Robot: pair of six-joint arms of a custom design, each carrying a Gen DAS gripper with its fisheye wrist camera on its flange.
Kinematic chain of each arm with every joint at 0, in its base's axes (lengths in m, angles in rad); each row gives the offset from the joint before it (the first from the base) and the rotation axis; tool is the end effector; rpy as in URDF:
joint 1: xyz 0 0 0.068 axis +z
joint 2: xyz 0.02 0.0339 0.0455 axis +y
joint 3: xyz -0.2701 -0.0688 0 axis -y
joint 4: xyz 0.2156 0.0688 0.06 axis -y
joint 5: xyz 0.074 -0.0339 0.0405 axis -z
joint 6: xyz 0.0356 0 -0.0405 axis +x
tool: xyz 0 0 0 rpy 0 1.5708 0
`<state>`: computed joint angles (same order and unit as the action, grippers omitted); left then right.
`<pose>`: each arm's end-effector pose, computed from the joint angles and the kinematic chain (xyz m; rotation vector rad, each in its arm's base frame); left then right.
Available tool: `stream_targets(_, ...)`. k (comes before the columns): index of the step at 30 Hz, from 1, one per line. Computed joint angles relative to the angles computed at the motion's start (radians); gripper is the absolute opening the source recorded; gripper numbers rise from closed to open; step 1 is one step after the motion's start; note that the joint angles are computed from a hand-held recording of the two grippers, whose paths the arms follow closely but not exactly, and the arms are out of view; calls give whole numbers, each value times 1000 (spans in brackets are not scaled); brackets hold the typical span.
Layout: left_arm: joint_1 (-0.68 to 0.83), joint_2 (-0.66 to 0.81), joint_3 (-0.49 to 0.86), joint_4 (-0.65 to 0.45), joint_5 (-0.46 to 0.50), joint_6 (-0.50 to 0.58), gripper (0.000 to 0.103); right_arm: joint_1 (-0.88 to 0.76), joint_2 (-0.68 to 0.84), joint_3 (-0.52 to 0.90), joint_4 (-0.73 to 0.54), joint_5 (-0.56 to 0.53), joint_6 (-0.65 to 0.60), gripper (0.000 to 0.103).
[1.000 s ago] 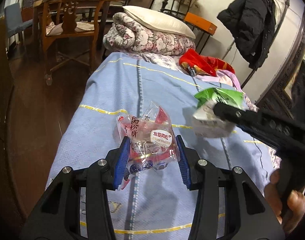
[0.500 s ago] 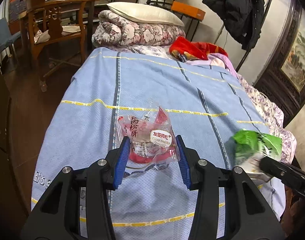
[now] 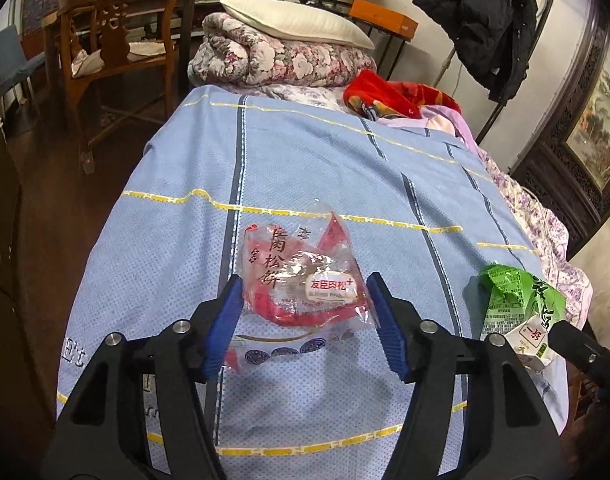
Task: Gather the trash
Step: 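Grasp the green-and-white snack packet with the right tool, then carry the snack bag and green packet with both tools to the wastebasket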
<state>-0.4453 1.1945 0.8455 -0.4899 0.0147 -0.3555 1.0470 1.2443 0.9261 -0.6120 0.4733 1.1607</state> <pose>0.1957 -0.0940 0.2658 0.1167 2.4432 -0.3819 0.1241 0.1825 0.2741 0.3288 2.3909 0.4514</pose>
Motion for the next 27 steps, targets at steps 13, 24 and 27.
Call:
stream_targets(13,27,27,1,2,30,-7,73,-50,168,61,42,-3,-47,47)
stream_targets(24,97,12,-15,11,124,-10,74,46,14,14,15,111,-43,22)
stream_targets(27,80,18,-11,11,108,-14,74,36,-11,1,20,87,-48,22)
